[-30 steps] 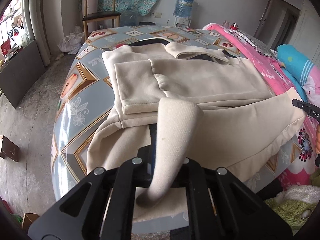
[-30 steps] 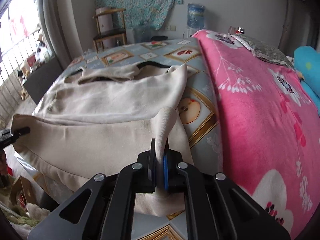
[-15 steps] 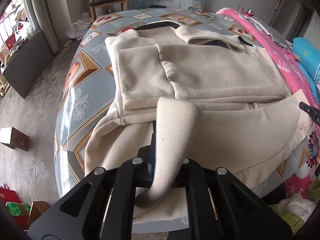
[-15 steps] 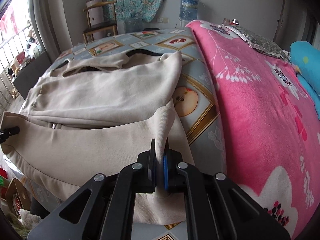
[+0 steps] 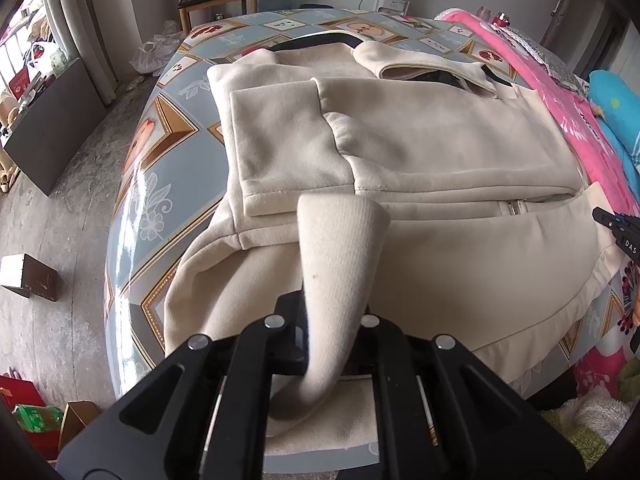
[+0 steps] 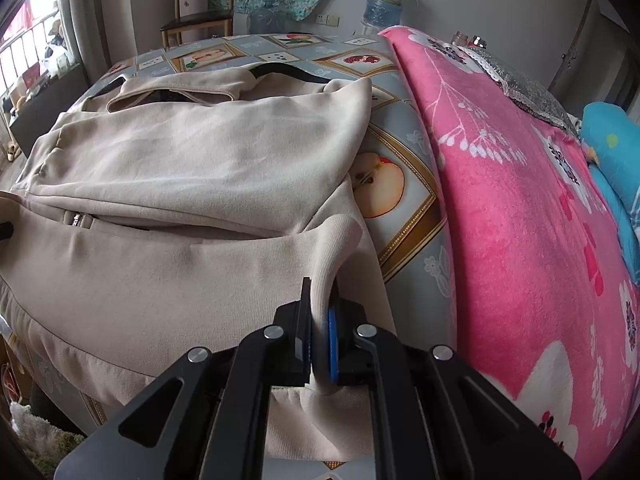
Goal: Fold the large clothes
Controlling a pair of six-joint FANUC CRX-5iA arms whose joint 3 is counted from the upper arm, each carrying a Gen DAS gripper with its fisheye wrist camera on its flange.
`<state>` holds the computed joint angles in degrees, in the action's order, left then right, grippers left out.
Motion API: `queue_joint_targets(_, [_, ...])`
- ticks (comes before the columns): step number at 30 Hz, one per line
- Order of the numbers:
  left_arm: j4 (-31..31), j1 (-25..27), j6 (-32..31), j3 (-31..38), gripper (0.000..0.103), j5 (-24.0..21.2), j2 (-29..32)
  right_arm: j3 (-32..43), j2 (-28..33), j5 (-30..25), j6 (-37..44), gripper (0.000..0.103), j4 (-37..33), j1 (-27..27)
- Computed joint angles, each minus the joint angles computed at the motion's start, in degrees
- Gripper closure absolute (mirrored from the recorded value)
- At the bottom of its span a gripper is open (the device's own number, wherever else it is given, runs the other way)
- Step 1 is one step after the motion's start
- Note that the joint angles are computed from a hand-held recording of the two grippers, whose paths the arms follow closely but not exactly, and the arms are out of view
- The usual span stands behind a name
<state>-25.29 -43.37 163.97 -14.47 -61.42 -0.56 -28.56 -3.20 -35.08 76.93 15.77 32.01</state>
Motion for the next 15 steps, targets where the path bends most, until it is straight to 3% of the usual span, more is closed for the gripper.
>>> queue_joint_targets(10, [-0.13, 0.03, -0.05, 0.06, 0.095, -0.06, 0.11, -0.25, 0.08, 0.42, -0.60, 0.096, 0.62, 0.02])
queue_joint_targets(15, [-2.72, -1.86, 0.94, 0.78, 0.096, -1.27, 0.22, -3.00, -2.84, 2.38, -3.36, 0.097, 3.21, 0.45])
